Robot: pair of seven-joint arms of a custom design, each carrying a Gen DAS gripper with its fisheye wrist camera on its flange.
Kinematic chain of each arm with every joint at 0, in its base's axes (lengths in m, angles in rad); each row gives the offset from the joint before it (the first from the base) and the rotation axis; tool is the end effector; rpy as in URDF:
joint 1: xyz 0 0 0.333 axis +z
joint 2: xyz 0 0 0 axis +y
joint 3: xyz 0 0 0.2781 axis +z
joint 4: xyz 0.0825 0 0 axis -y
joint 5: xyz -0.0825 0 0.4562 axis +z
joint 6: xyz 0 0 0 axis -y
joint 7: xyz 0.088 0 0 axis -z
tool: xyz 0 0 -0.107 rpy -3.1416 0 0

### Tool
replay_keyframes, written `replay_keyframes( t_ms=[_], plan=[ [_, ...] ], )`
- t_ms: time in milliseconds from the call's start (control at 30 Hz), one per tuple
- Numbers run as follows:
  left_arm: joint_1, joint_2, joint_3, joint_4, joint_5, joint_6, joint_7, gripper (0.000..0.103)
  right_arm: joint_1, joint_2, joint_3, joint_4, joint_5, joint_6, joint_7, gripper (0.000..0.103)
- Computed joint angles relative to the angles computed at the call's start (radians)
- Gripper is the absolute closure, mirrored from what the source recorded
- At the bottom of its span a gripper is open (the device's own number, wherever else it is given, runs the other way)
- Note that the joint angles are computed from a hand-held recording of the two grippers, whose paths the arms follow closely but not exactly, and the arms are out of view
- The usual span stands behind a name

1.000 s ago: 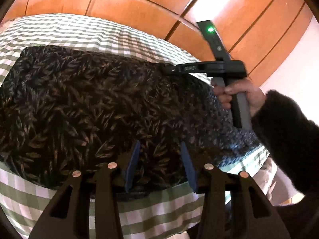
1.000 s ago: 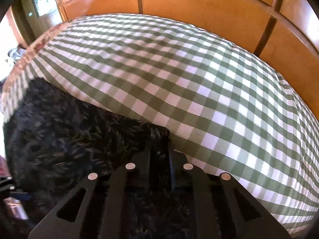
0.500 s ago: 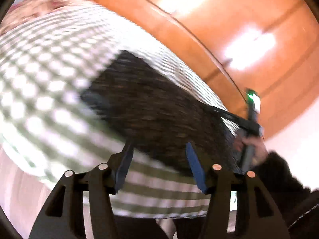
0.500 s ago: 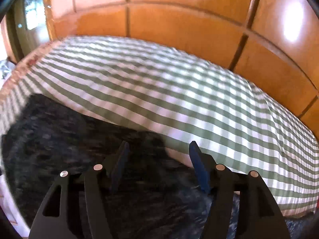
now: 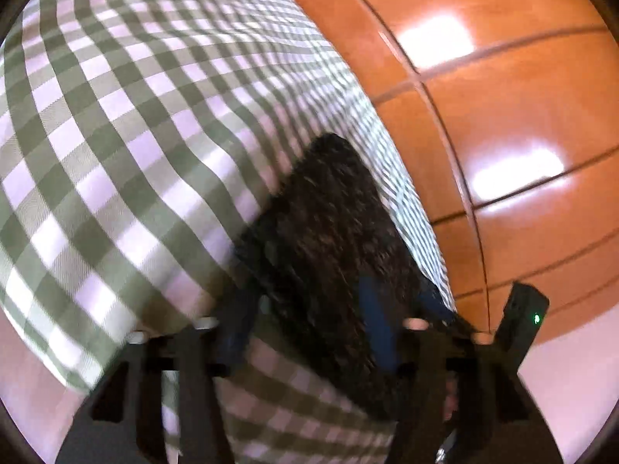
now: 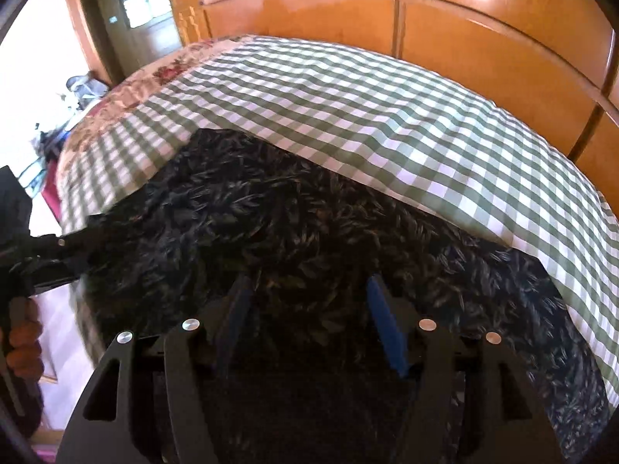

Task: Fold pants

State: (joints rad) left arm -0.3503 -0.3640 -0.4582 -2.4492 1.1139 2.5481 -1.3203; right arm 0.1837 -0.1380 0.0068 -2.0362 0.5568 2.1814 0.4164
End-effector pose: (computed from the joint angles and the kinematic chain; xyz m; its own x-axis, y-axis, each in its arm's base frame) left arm 0.3695 -0.3957 0.3855 0.5256 -0.3497 0.7755 -0.1822 -0.9367 -0.2989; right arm 0.6032 0.1365 0.4784 0.8872 -0.4609 -0.0213 -0.3990 -0.7433 -0.5369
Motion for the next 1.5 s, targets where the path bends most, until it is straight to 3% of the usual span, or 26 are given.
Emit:
replay_keyframes(
  t_ms=[67,133,233,300,333,400,533,633,700,867,1033,1200,1300,1500],
  plan=[
    [0.002,-0.004,0.001,-0.003,-0.009,-0.030,0.014,0.090,0.002,0.031,0.010,0.019,-0.023,0.029,0.053,0.042],
    [-0.006,-0.006,-0.012,0.015,-0.015,-0.091,0.047,0.092,0.002,0.068,0.014,0.047,-0.038,0.031,0.112,0.042],
    [-0.044,0.014,-0.016,0.079,-0.084,-0.218,0.215,0.092,0.007,0.076,0.016,0.037,-0.025,0.057,0.115,0.040],
    [-0.082,0.071,0.017,0.143,-0.229,-0.298,0.427,0.092,0.015,0.055,0.022,-0.007,-0.020,0.124,0.079,0.038],
    [-0.090,0.093,0.035,0.153,-0.280,-0.298,0.481,0.092,0.018,0.056,0.022,-0.010,-0.018,0.134,0.070,0.038],
    [-0.092,0.123,0.053,0.166,-0.330,-0.294,0.523,0.087,0.019,0.063,0.019,-0.004,-0.009,0.132,0.062,0.037],
    [-0.112,0.174,0.043,0.273,-0.386,-0.492,0.623,0.068,0.018,0.065,0.015,0.005,0.001,0.119,0.063,0.037],
    [-0.129,0.177,0.028,0.330,-0.365,-0.649,0.647,0.066,0.011,0.058,0.009,0.012,0.011,0.088,0.085,0.037],
    [-0.139,0.187,0.026,0.361,-0.339,-0.703,0.693,0.066,0.002,0.044,0.001,0.011,0.025,0.068,0.104,0.037],
    [-0.135,0.248,0.061,0.435,-0.311,-0.654,0.873,0.064,-0.027,-0.009,-0.027,-0.021,0.056,0.015,0.092,0.037],
    [-0.102,0.372,0.112,0.555,-0.324,-0.570,1.057,0.063,-0.067,-0.071,-0.055,-0.085,0.047,0.042,0.053,0.033],
    [-0.105,0.508,0.144,0.696,-0.346,-0.564,1.193,0.063,-0.106,-0.075,-0.077,-0.103,0.042,0.114,0.040,0.033],
    [-0.118,0.568,0.162,0.757,-0.357,-0.576,1.236,0.063,-0.124,-0.056,-0.082,-0.102,0.040,0.167,0.046,0.033],
    [-0.133,0.604,0.188,0.794,-0.363,-0.585,1.260,0.063,-0.132,-0.034,-0.085,-0.104,0.075,0.185,0.010,0.027]
  ],
)
